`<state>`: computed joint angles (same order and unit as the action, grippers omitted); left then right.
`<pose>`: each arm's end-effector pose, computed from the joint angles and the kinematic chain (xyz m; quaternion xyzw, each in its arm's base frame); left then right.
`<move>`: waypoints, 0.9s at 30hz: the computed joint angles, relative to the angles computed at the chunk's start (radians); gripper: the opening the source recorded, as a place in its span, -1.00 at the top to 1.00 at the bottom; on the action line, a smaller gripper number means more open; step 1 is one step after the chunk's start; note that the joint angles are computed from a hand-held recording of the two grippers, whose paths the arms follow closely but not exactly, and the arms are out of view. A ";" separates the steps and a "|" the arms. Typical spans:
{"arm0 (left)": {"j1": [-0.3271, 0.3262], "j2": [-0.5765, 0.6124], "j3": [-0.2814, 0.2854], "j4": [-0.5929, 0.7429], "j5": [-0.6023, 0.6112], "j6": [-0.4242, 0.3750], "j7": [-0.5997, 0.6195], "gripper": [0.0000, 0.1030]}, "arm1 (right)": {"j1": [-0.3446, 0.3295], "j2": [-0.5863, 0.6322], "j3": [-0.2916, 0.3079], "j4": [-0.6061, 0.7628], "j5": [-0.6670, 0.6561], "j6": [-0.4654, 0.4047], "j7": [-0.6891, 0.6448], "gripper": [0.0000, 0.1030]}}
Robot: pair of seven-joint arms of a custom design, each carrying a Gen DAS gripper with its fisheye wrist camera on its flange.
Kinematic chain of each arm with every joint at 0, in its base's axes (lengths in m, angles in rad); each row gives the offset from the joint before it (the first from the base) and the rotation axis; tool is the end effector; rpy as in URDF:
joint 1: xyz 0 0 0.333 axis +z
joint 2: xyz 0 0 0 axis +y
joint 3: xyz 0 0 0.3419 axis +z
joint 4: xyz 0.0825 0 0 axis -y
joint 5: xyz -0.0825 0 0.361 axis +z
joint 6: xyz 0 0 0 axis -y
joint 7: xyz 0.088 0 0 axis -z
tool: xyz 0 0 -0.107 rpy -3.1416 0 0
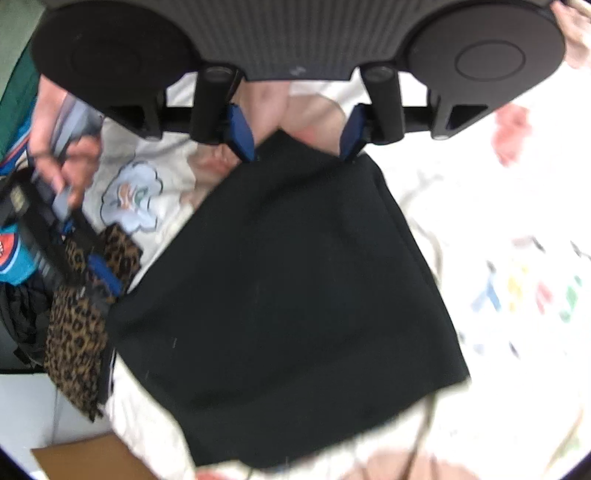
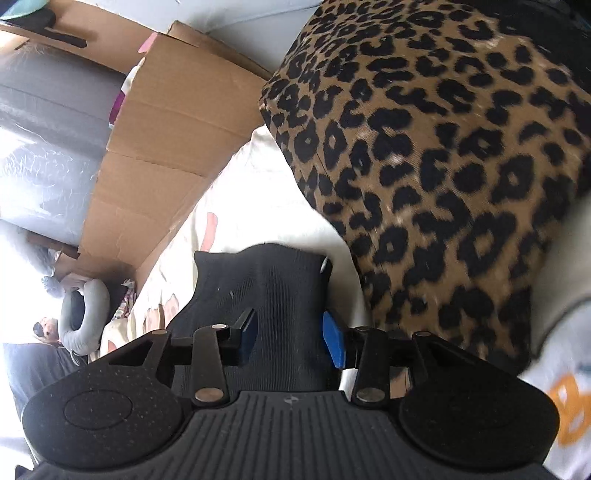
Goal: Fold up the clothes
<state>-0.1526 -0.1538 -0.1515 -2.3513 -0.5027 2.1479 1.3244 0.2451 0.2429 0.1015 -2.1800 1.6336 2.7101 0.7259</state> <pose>0.4284 -0.1570 0.4303 0.7695 -0.6082 0.0745 0.1803 0.5284 0.1520 0.3251 -0.5439 0.7292 0.1282 0.3949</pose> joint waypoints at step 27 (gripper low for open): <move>0.048 0.300 -0.020 0.566 0.250 -0.047 0.221 -0.44 | -0.022 -0.110 -0.012 -0.085 -0.139 -0.192 0.096 -0.05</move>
<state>-0.1043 0.1465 -0.1711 -1.7852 -0.2523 2.1009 1.5455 0.2234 0.1328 0.0899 -2.2655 1.4942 2.5176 0.8216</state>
